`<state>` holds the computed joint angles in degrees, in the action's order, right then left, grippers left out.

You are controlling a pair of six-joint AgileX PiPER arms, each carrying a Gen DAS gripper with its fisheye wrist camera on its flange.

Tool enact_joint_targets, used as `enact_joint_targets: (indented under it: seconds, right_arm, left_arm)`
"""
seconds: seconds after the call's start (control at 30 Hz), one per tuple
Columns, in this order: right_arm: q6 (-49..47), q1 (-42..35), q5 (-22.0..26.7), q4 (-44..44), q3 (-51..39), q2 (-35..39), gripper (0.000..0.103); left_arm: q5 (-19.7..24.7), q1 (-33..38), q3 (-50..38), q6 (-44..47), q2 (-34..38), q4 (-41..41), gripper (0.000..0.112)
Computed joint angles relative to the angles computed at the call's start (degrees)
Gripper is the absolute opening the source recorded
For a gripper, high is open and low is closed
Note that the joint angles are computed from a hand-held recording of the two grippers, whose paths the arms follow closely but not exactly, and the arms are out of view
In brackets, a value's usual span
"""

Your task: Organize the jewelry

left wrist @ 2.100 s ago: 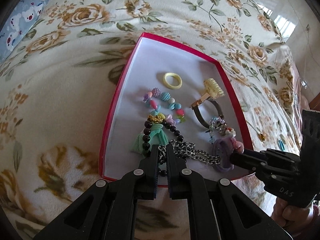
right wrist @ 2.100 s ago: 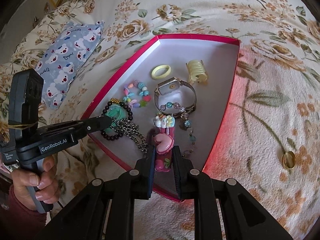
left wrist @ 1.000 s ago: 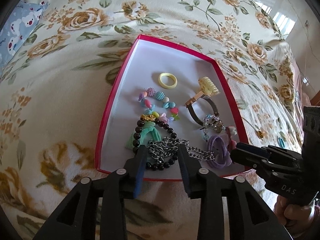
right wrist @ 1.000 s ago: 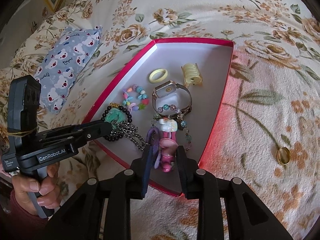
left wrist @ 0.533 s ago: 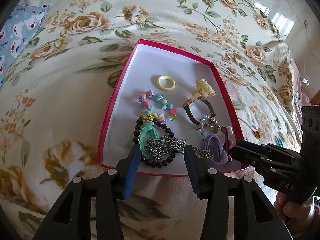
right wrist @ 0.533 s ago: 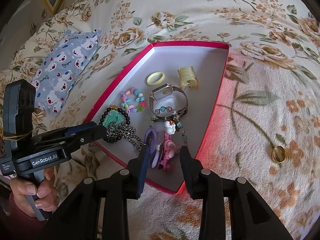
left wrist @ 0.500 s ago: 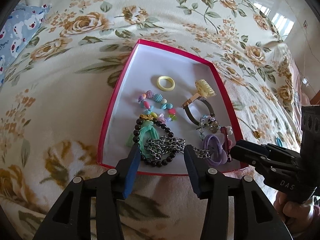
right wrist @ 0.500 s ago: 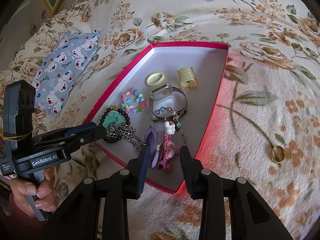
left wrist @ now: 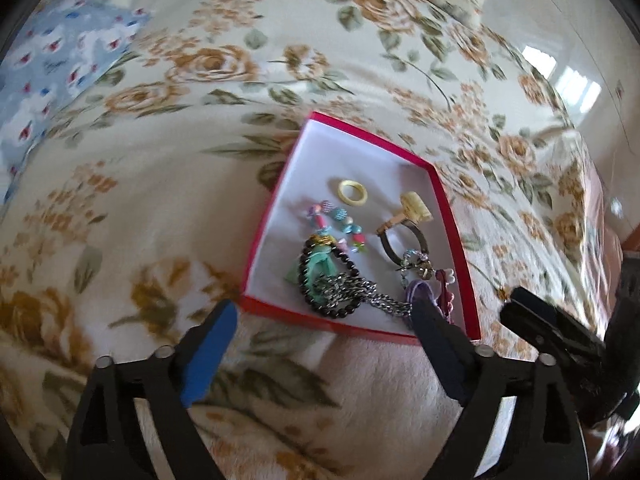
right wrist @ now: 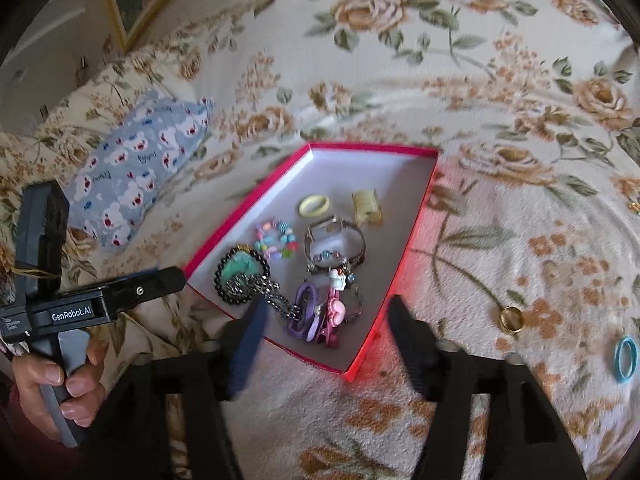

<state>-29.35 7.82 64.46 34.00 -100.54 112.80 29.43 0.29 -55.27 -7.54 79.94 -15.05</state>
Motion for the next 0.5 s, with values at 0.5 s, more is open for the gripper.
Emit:
enact_joint_targets:
  seconds: [0.5]
  right_arm:
    - [-5.8,-3.1,-1.9,5.8,13.7,-9.4,0.089]
  left_arm:
    - [2.1,-2.0,8.1,-11.0,-7.7,5.7,0.097]
